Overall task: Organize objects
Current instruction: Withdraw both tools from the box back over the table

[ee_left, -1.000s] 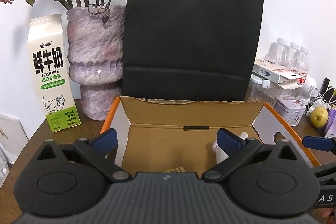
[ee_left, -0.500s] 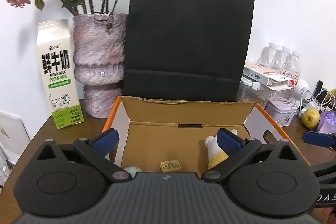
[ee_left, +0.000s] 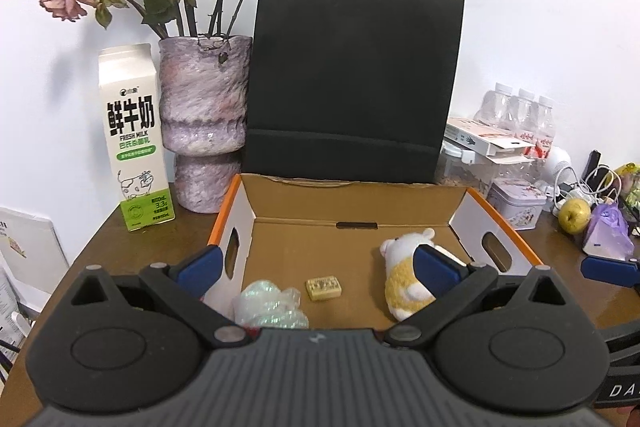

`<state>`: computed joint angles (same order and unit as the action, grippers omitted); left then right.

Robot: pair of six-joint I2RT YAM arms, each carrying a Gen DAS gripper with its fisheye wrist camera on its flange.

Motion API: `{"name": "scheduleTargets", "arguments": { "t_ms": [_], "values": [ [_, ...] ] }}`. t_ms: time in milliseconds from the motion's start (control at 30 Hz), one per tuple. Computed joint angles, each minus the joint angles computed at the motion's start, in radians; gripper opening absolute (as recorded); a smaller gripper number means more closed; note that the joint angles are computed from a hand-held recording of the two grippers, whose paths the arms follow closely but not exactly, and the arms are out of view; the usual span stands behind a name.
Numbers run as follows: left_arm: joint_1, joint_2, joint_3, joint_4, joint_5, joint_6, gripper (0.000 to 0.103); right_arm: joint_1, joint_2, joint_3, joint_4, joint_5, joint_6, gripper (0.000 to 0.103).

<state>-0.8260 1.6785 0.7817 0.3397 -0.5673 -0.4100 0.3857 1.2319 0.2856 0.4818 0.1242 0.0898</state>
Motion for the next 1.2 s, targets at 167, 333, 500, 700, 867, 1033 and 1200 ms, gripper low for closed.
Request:
{"name": "scheduleTargets", "arguments": {
  "t_ms": [167, 333, 500, 700, 867, 1033, 1200],
  "values": [
    [-0.042, -0.071, -0.057, -0.032, -0.038, -0.033, 0.103, 0.042, -0.119, -0.049, -0.074, 0.035, 0.022, 0.103],
    [-0.097, -0.146, -0.108, -0.085, -0.091, -0.073, 0.103, 0.074, -0.247, -0.090, -0.166, 0.058, 0.040, 0.103],
    [-0.158, -0.215, -0.144, -0.154, -0.149, -0.128, 0.103, 0.120, -0.423, -0.126, -0.309, 0.085, 0.058, 0.103],
    [-0.239, -0.291, -0.175, -0.243, -0.220, -0.191, 0.103, 0.208, -0.630, -0.149, -0.502, 0.156, 0.093, 0.103],
    [-0.307, -0.341, -0.189, -0.320, -0.283, -0.251, 0.103, 0.292, -0.801, -0.155, -0.679, 0.229, 0.130, 0.103],
    [-0.371, -0.375, -0.195, -0.402, -0.331, -0.323, 0.103, 0.393, -0.945, -0.154, -0.846, 0.314, 0.180, 0.103],
    [-0.431, -0.398, -0.204, -0.475, -0.373, -0.395, 0.103, 0.503, -1.048, -0.148, -0.990, 0.409, 0.249, 0.103]
  ]
}}
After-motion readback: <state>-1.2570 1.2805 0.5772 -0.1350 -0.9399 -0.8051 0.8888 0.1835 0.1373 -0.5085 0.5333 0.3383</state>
